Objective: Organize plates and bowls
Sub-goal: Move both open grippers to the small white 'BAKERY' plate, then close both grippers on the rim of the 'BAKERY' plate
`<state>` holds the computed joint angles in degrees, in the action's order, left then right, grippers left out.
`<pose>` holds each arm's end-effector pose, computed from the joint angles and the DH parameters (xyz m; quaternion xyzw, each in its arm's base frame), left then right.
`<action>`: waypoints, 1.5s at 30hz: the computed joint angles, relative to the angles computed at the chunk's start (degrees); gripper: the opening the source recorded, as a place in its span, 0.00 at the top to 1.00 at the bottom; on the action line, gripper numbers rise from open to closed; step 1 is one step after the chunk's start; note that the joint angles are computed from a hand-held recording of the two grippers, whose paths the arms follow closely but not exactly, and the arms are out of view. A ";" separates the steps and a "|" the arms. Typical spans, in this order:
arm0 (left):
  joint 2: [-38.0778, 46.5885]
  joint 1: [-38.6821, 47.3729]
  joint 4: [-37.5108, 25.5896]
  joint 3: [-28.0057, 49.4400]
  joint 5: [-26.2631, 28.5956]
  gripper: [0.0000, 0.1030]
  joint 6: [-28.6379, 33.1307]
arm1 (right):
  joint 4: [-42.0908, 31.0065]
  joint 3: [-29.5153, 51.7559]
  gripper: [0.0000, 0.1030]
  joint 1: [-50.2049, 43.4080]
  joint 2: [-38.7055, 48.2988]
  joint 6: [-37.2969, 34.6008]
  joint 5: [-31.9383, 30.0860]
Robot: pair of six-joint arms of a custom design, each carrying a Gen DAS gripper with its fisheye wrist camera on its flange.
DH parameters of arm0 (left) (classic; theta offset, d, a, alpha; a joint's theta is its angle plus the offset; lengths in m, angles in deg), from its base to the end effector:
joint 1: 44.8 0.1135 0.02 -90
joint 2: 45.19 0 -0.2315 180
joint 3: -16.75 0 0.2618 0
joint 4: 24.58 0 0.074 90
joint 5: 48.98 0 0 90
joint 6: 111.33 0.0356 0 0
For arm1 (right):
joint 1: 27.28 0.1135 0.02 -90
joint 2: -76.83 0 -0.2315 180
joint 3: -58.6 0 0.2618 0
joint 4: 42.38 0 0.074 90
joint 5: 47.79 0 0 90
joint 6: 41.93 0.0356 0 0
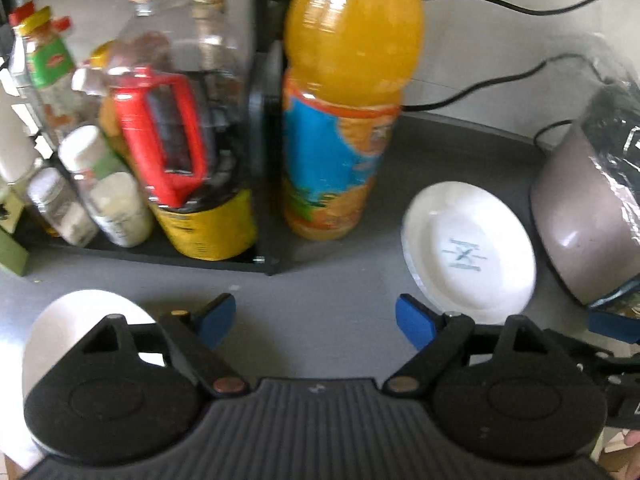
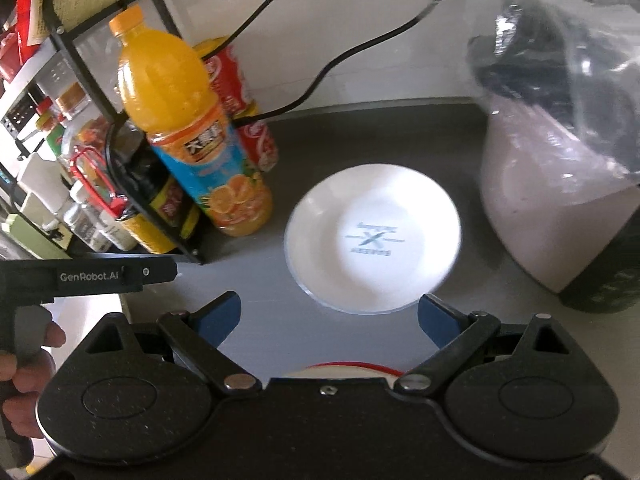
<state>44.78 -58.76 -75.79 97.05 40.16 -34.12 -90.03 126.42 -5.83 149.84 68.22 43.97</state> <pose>0.3216 -0.0794 0.2053 0.0080 0.9678 -0.0511 0.2462 0.2603 0.1011 0.2239 -0.0059 0.9478 0.0995 0.3030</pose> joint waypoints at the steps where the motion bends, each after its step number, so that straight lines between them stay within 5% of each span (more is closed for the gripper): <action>1: 0.16 -0.72 0.66 -0.15 0.09 0.17 -0.07 | 0.00 -0.49 0.11 -0.52 -0.65 -0.54 0.07; 14: 9.17 -6.66 7.84 1.45 3.48 0.54 -2.72 | 0.02 -2.61 0.24 -5.60 -1.22 -3.11 -0.47; 28: 19.88 -7.63 13.15 4.13 6.22 0.71 -8.82 | -0.33 -0.38 0.25 -5.19 3.09 -6.13 2.45; 45: 26.05 -7.45 11.23 9.91 9.27 0.86 -11.03 | -0.49 2.91 0.25 -4.39 8.57 -5.47 2.68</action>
<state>70.83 -66.20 -64.56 106.96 49.43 -45.16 -90.52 129.33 -10.22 158.41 62.75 46.65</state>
